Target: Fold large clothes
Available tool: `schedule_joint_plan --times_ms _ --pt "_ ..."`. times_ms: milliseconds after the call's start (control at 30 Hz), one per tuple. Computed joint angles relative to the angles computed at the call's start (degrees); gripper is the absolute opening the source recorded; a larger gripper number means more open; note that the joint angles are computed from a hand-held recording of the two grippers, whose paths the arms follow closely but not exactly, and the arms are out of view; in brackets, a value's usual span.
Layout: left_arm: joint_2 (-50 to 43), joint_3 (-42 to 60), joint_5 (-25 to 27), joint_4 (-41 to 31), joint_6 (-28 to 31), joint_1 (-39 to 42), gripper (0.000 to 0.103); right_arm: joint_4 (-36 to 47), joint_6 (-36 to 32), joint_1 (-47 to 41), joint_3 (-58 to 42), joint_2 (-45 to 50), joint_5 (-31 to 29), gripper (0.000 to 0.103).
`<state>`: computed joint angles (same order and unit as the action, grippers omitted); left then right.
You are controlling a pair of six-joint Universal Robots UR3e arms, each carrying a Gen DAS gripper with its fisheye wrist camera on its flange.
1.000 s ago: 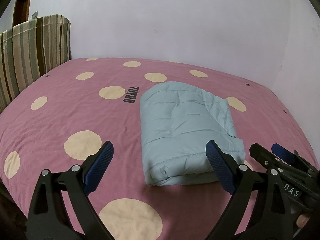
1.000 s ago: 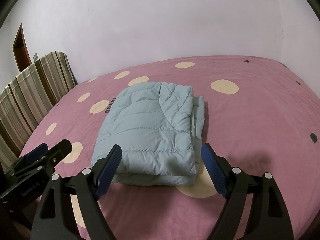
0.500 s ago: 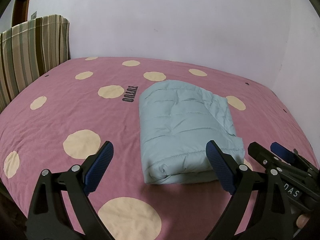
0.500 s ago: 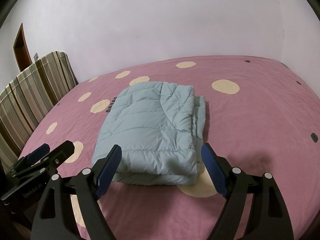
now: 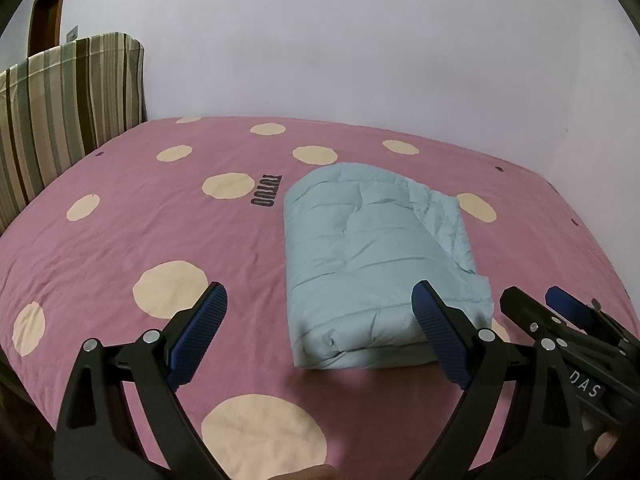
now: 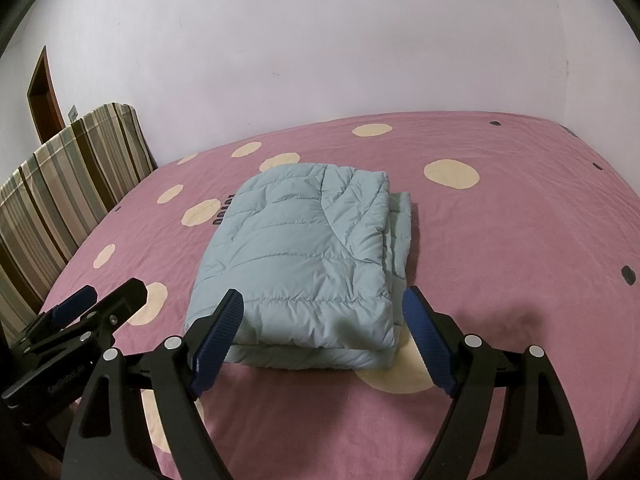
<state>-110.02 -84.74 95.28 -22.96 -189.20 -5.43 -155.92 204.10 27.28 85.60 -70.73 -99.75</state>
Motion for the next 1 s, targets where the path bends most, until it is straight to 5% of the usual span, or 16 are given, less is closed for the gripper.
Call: schedule_joint_plan --times_ms 433,633,1000 --pt "0.29 -1.2 -0.08 1.8 0.77 -0.22 0.095 0.29 0.02 0.02 -0.15 -0.09 -0.07 0.08" --pt "-0.45 -1.73 4.84 4.78 1.56 -2.3 0.101 0.6 0.04 0.0 -0.56 0.13 0.23 0.08" --pt "-1.19 0.3 4.63 1.23 1.77 -1.88 0.101 -1.62 -0.37 -2.26 2.02 -1.05 1.17 0.08"
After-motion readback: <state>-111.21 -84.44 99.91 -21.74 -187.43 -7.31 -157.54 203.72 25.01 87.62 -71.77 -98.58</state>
